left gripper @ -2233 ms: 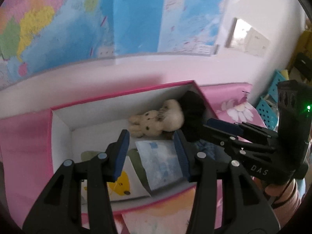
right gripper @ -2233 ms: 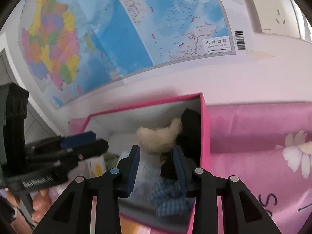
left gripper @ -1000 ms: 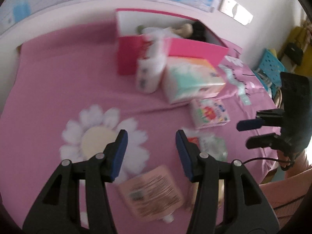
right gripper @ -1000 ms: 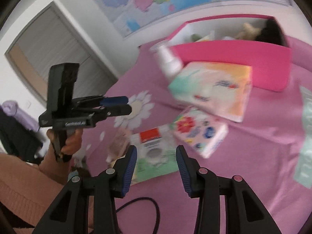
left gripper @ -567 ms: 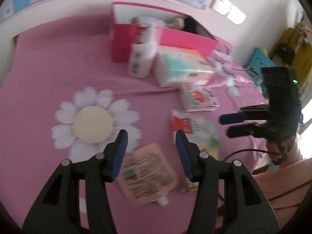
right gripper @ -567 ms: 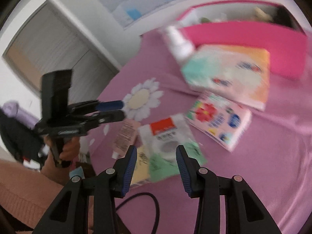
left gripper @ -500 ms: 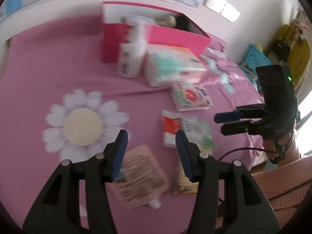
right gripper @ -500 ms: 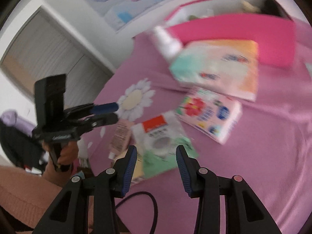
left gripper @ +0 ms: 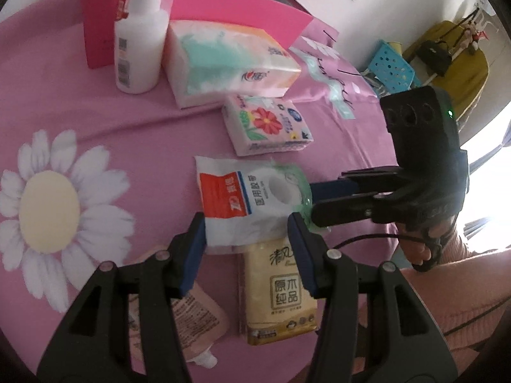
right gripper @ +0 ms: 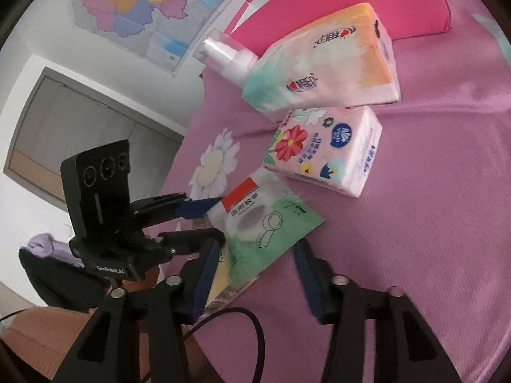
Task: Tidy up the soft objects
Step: 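Move the right tool to the white-and-green packet on the bed, then grasp the white-and-green packet with the right tool and lift it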
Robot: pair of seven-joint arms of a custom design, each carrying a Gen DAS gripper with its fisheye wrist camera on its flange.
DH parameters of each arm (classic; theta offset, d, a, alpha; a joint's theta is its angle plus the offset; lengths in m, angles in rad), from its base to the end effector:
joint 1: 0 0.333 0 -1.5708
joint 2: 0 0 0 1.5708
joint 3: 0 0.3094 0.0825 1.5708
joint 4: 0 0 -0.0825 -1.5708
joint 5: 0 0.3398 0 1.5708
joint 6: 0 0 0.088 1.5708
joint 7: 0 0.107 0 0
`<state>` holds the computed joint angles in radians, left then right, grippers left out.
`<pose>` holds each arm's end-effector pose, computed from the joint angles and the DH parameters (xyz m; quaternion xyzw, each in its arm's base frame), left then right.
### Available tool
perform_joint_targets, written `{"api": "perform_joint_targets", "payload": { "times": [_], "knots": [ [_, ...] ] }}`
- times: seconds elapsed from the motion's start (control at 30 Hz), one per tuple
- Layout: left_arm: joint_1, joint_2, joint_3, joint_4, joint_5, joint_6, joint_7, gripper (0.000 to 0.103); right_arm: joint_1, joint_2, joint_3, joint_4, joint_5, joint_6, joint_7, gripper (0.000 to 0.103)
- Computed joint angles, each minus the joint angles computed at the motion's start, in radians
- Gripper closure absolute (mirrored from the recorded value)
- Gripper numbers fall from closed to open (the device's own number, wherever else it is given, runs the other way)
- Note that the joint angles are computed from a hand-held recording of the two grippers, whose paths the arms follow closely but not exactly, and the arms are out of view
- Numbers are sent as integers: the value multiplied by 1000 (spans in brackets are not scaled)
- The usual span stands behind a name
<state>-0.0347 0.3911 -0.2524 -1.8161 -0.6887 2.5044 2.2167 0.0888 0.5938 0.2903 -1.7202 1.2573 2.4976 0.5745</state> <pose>0.6103 -0.1587 0.3806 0.5266 -0.7901 0.3099 0.0496 0.6160 0.2124 0.2942 -0.7113 0.5273 0.1600 0.4363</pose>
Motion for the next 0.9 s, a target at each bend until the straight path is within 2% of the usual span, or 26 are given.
{"api": "perform_joint_targets", "payload": {
  "times": [0.03,0.1,0.17,0.27,0.37,0.43,0.6,0.7,0.9],
  "knots": [
    [2,-1,-2,-2,-7,2,4,50,7,-1,-2,-3,-4,17,-3,70],
    [4,-5,-5,-10,-18,10,10,54,4,-1,4,-8,8,30,-16,72],
    [13,-20,-9,-24,-39,14,33,57,8,-6,11,-15,26,55,-47,80],
    [16,-39,-14,-40,-67,22,62,65,21,-27,13,-32,33,88,-88,83],
    [18,-66,-20,-56,-110,26,103,65,35,-61,8,-59,25,112,-125,85],
    [9,-90,-20,-73,-128,57,132,65,43,-91,8,-78,28,137,-165,89],
    [-10,-104,-14,-47,-161,93,170,65,62,-136,-3,-86,69,180,-245,90],
    [-23,-83,-7,9,-135,107,155,65,64,-146,-14,-65,88,193,-277,90],
    [-73,17,26,202,64,141,6,65,62,-116,-40,49,34,204,-253,90]
  ]
}}
